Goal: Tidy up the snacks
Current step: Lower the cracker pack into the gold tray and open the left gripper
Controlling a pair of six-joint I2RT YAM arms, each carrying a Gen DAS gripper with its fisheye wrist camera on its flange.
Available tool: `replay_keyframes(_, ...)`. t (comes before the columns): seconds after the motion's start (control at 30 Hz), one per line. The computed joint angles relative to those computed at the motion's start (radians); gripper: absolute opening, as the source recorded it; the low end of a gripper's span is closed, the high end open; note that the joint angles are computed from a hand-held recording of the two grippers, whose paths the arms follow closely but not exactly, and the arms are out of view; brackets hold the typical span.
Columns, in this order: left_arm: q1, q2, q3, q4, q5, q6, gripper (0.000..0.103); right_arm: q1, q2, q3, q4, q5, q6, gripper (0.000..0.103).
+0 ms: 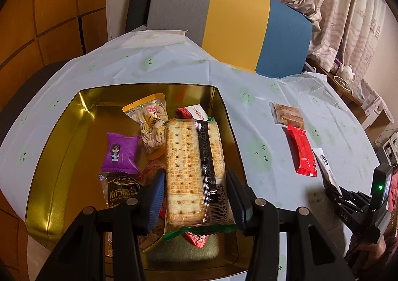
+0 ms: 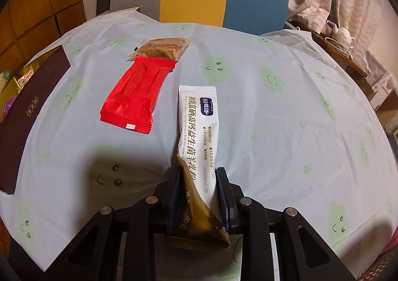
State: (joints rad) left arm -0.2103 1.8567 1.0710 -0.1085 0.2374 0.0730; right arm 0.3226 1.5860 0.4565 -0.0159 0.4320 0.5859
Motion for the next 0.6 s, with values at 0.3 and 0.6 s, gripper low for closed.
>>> replay_keyframes(0.3,-0.028,0.034,0.058,-0.015,-0.066,0.014,0.049,-0.002,-0.001,-0.004,0.006,-0.003,0.001,0.028)
replay_keyframes(0.6,-0.047,0.138,0.159,-0.053,-0.170,0.007,0.050,-0.003,0.000,-0.008,0.014,-0.004,0.000,0.028)
